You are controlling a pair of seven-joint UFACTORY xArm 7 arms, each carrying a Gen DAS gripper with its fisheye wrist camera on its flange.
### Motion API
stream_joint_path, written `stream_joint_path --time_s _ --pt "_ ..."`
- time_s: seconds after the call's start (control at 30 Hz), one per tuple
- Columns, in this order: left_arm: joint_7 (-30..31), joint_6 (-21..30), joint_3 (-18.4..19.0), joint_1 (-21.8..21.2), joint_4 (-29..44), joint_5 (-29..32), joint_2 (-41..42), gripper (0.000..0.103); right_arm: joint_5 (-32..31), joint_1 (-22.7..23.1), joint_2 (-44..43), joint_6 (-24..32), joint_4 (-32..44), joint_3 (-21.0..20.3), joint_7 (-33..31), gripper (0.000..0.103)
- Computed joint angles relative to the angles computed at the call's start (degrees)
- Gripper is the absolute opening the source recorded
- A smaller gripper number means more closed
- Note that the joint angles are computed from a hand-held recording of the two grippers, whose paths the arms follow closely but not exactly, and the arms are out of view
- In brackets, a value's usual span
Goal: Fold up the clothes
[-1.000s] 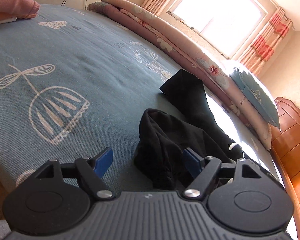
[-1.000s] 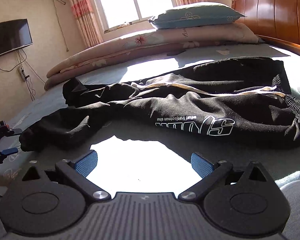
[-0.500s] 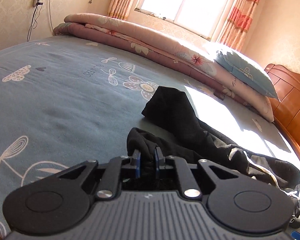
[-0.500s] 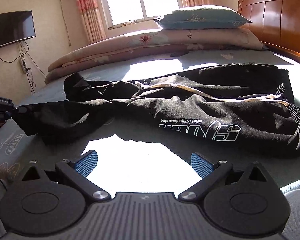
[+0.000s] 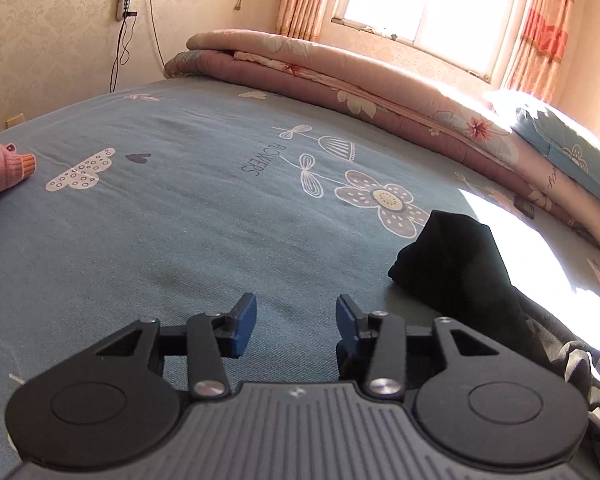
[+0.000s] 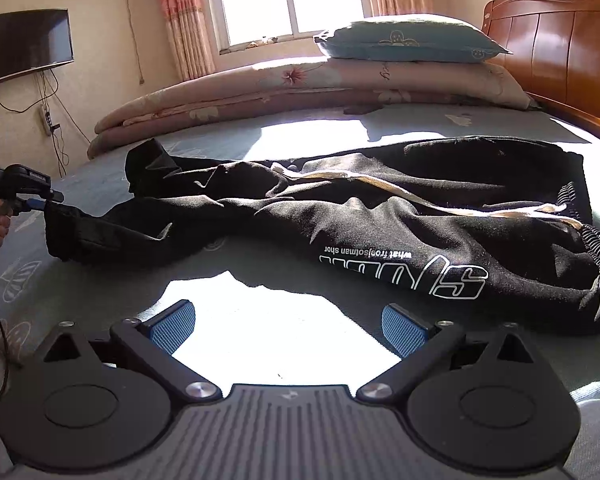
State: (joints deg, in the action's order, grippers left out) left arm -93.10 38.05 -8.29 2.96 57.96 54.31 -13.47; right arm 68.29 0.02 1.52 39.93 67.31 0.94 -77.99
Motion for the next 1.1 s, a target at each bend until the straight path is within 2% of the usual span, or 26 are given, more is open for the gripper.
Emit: stream_joint_path --time_s 0.03,0.13,0.27,0.37,0.47,0.53,0.57,0.6,0.67,0.73,0.77,0.8,0.83,0.9,0.97,1.03,1.1 --pt "-2.66 -0.90 -0.39 0.19 -1.86 1.56 -2.00 0.051 0.00 -0.05 0.13 0.29 0.09 -0.04 0.48 0.102" --pt "-5.07 -4.44 -1.34 0.77 -6.63 3.04 -7.13 0.062 -0.19 -0.30 0.47 1.69 0.39 -0.11 2.06 0.102" --pt "-0.81 -11.11 -2.06 1.41 -10.08 1.65 -8.74 0.067 0.21 -0.43 -0.13 2.80 -0.16 -0.05 1.05 0.102" --pt "3.26 -17.47 -2.04 2.09 -11.34 0.21 -6.55 0.070 0.85 -0.31 -1.23 3.07 -1.01 -0.28 -0.67 0.102" --pt "4.58 -19.53 -3.51 4.00 -11.27 1.18 -3.49 0.070 0.88 -0.02 -2.10 2.67 -1.72 -0.59 -2.09 0.102" --pt "5.22 -21.33 -3.21 4.67 -10.97 2.02 -1.16 0.070 0.39 0.15 -2.32 2.45 -1.85 -0.81 -1.89 0.102" --pt "4.92 -22.07 -2.31 4.19 -10.68 3.17 0.13 0.072 0.17 0.21 -2.40 2.33 -1.89 -0.90 -1.68 0.102" --pt "2.22 -23.43 -3.53 6.10 -10.34 6.43 0.96 0.072 -0.08 0.29 -2.45 2.16 -1.91 -0.95 -1.42 0.102" --pt "-5.79 -25.45 -4.68 8.42 -9.08 15.72 2.88 0.072 -0.78 0.52 -2.39 1.52 -1.88 -0.92 -0.66 0.102" --pt "-9.77 -28.11 -2.87 7.22 -7.73 20.88 4.46 0.066 -1.17 0.76 -2.37 1.10 -1.88 -0.82 -0.32 0.102" --pt "-13.24 -30.64 -2.69 7.69 -7.02 24.23 5.12 0.039 -1.27 0.90 -2.37 0.95 -1.89 -0.76 -0.28 0.102" --pt "-15.51 -34.17 -0.11 5.88 -6.35 25.33 6.02 0.024 -1.32 1.02 -2.43 0.84 -1.95 -0.70 -0.42 0.102" --pt "-15.38 -35.31 0.06 5.87 -6.39 24.16 6.04 0.017 -1.19 1.14 -2.67 0.82 -2.16 -0.67 -1.01 0.102" --pt "-20.00 -32.51 -0.14 4.61 -6.63 27.28 3.74 0.013 -0.91 1.40 -3.14 0.77 -2.57 -0.69 -2.24 0.102" --pt "-21.11 -30.83 0.53 3.14 -7.89 26.17 0.70 0.012 -0.35 1.60 -3.58 0.60 -2.98 -0.84 -3.78 0.102" --pt "-19.99 -28.79 0.52 2.57 -9.42 22.97 -3.60 0.011 0.22 1.81 -4.02 0.45 -3.39 -1.00 -5.32 0.102" --pt "-14.91 -25.78 0.25 2.06 -10.77 17.20 -8.17 0.011 0.75 2.01 -4.41 0.38 -3.74 -1.18 -6.65 0.102"
